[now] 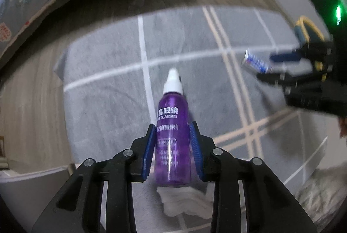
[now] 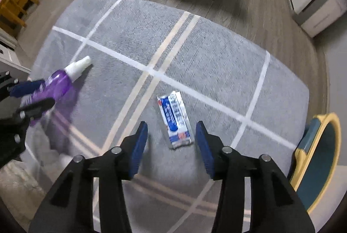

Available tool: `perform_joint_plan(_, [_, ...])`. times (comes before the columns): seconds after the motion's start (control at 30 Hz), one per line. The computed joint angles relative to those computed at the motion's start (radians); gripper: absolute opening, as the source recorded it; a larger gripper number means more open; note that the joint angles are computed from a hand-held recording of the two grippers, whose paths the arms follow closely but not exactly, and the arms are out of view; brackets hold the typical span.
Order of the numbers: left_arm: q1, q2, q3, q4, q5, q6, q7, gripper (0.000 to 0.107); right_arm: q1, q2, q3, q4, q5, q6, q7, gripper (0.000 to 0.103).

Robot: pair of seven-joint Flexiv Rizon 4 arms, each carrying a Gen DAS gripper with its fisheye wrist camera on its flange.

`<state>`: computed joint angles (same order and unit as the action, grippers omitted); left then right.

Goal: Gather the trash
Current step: 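Grasp the purple spray bottle with the left gripper while the right gripper grasps the white-blue box, then carry the spray bottle and white-blue box with both grippers over the teal bin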

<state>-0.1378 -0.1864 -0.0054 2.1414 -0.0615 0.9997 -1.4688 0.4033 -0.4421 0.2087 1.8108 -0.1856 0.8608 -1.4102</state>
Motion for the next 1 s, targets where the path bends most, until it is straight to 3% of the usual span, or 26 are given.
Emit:
perform_joint_plan(0.2, [0.000,-0.038,-0.003,-0.029,0.014,-0.022,0.021,0.034,0.019,-0.034,-0.009,-0.011,-0.035,-0.008,-0.002,0.046])
perform_joint_plan(0.3, [-0.002,-0.050,-0.002,-0.039,0.013,-0.027,0.017,0.033,0.003,-0.034,0.006,-0.018,-0.001,-0.008,-0.019,0.031])
perform_joint_plan(0.47, [-0.010,-0.040,-0.017,-0.037,-0.020,-0.002,0.032,0.033,-0.012,-0.021,0.012,-0.024,0.035,-0.037,-0.032,0.031])
perform_joint_plan(1.0, [-0.102,-0.039,-0.062,-0.135,-0.005,0.029,-0.032,0.033,-0.157,0.190,-0.017,0.109,0.177,0.033,-0.074,0.031])
